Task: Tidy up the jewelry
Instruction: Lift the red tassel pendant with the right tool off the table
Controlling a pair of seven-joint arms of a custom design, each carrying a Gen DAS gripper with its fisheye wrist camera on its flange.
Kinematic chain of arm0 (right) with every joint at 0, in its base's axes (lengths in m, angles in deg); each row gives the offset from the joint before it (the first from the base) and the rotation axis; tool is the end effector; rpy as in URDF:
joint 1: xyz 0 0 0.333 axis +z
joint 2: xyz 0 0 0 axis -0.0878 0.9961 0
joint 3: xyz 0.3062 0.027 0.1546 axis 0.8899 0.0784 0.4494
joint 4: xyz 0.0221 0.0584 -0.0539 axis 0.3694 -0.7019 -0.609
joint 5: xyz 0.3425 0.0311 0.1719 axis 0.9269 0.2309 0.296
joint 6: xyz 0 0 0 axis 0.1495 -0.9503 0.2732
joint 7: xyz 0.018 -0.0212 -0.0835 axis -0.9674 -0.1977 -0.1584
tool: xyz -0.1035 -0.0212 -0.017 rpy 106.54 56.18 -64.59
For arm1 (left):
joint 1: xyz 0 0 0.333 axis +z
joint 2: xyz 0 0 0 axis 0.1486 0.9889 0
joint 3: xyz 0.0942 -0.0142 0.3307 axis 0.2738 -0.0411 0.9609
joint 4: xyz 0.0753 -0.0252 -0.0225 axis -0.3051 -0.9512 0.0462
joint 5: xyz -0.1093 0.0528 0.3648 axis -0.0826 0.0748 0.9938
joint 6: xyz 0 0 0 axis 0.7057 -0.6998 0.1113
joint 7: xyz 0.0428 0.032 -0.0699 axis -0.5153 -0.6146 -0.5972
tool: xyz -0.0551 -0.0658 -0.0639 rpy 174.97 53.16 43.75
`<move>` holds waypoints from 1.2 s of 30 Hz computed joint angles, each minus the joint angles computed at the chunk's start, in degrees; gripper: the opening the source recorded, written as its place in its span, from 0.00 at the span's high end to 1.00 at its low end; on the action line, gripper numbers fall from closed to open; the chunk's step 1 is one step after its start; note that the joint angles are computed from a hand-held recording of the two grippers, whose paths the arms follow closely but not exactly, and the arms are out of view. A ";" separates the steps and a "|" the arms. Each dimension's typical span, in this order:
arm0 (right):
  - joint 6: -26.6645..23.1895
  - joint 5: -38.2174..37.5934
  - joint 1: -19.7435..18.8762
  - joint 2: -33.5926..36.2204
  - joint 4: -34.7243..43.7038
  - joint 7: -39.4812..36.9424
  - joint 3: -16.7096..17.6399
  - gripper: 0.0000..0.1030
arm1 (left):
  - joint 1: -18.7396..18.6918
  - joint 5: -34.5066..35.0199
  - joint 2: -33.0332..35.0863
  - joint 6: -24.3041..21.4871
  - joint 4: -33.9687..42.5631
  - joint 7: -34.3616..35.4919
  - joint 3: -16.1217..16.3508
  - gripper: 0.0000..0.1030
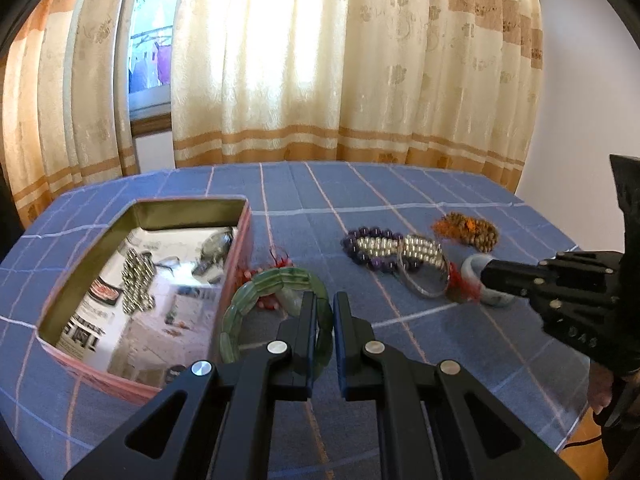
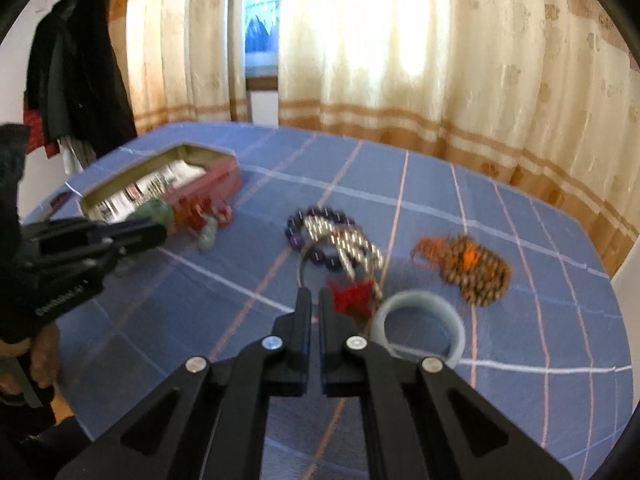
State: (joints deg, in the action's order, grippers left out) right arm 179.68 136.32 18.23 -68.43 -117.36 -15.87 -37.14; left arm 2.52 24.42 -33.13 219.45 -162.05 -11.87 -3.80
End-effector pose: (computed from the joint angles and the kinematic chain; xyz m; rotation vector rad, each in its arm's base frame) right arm 0.4804 0.1889 0.4787 -2.0625 0.8977 -0.5223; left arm 0.3979 -0.2093 0.4748 -1.6933 1.5436 -0.9342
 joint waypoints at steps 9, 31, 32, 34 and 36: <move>0.50 -5.16 0.11 -1.80 0.24 3.03 0.71 0.96 | 0.79 0.42 -3.14 -0.50 -0.28 0.12 0.01 0.93; 4.36 -22.66 -2.37 5.17 0.31 21.78 2.24 0.92 | 0.56 0.56 -0.66 1.26 0.09 0.40 0.64 0.93; 4.37 -18.98 -1.96 4.45 0.49 18.55 2.13 0.92 | 0.62 0.32 -1.05 1.15 -0.08 0.73 0.67 0.93; 3.95 -15.08 -1.16 3.06 0.66 14.87 1.64 0.92 | 0.84 -0.18 -1.83 0.80 -0.27 1.49 0.68 0.93; 2.72 -12.73 -0.42 1.49 1.01 12.32 1.09 0.92 | 1.15 -0.74 -2.77 0.43 -0.45 2.41 0.69 0.93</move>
State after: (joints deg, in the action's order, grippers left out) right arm 182.40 123.58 17.80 -66.94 -116.35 -3.55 -36.05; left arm 3.67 23.67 -35.90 219.88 -162.50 -9.46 -3.11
